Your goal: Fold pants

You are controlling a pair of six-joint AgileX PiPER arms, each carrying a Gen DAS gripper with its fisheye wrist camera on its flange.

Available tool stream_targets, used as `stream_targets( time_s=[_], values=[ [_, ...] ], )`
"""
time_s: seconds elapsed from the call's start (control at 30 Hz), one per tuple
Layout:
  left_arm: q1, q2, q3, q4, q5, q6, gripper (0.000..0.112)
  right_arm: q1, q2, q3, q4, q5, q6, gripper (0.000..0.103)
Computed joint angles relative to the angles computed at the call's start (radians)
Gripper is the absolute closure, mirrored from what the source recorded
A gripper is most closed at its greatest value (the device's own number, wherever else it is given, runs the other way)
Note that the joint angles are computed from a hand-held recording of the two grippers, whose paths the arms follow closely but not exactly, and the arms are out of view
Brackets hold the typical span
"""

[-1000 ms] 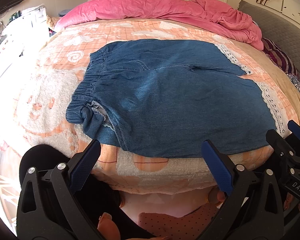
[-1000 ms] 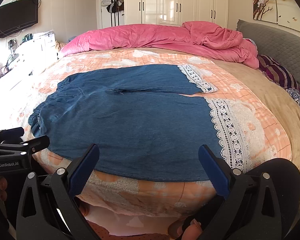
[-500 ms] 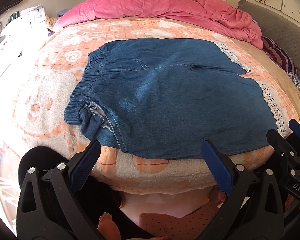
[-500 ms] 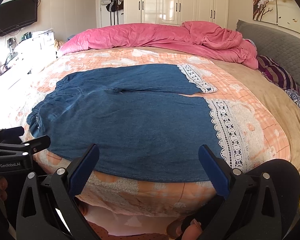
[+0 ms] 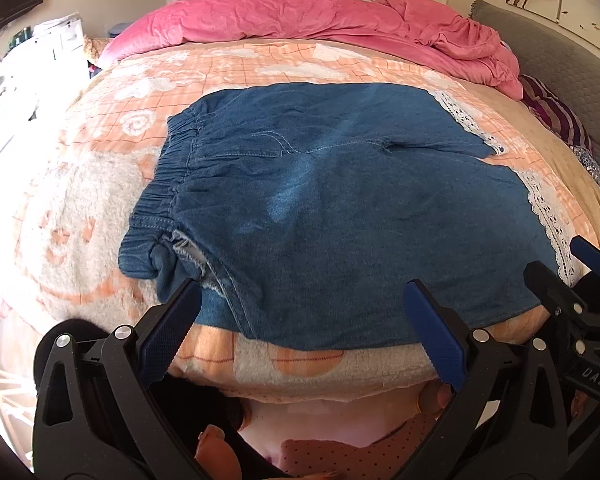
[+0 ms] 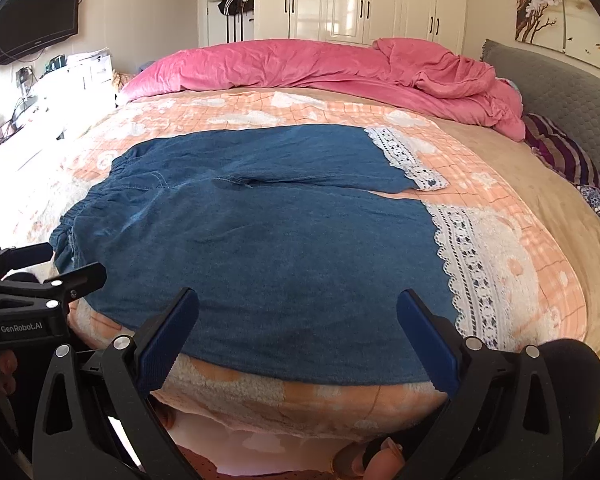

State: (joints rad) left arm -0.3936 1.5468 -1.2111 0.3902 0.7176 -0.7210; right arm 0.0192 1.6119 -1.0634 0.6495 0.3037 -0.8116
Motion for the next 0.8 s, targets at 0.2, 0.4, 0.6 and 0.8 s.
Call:
stream_targets(
  time_s=[0.2, 0.4, 0.6, 0.8],
  values=[
    [0.092, 0.038, -0.055, -0.031, 0.014, 0.082, 0.018, 0.024, 0.115, -0.193, -0.079, 0.090, 0.070, 0.004],
    [0.259, 0.106, -0.161, -0.114, 0.012, 0.176, 0.018, 0.075, 0.259, -0.433, -0.196, 0.193, 0.155, 0.004],
    [0.374, 0.236, -0.370, -0.185, 0.062, 0.286, 0.018, 0.105, 0.392, -0.649, -0.248, 0.306, 0.195, 0.004],
    [0.425, 0.441, -0.662, -0.259, 0.191, 0.402, 0.018, 0.110, 0.584, -0.997, -0.252, 0.543, 0.236, 0.004]
  ],
)
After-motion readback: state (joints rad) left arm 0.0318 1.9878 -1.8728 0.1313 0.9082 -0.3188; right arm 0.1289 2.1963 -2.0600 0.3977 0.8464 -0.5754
